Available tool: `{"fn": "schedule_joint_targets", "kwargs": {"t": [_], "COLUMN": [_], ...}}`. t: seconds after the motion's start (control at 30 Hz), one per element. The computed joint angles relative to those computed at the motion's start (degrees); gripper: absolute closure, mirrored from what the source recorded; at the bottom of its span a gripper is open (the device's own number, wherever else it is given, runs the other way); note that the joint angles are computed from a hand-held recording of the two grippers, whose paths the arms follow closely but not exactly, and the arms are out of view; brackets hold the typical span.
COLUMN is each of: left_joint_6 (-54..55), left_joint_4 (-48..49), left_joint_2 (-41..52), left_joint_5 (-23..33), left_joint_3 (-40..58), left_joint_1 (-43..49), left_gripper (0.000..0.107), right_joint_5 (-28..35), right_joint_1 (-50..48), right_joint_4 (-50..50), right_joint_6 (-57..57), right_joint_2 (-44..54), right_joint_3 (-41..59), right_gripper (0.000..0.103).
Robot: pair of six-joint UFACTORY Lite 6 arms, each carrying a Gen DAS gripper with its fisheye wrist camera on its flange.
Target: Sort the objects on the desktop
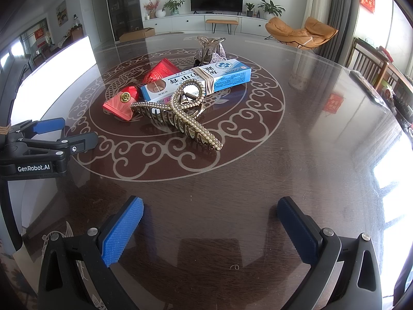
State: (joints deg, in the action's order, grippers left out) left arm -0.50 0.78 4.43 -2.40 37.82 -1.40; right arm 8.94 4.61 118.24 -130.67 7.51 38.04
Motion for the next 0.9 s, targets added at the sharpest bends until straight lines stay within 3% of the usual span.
{"fn": "schedule_joint_targets", "kwargs": {"t": [0.9], "left_joint_6": [-0.09], "left_joint_4": [0.09], "left_joint_2": [0.02], "left_joint_5": [-0.01], "left_joint_3": [0.01], "left_joint_1": [0.00], "left_gripper": [0.004], "right_joint_5": [-0.03], "right_joint_1": [0.00], "right_joint_4": [0.43], "right_joint_6": [-0.44], "right_joint_2": [-0.04], "right_joint_3": [-0.10], "right_gripper": [0.000]}}
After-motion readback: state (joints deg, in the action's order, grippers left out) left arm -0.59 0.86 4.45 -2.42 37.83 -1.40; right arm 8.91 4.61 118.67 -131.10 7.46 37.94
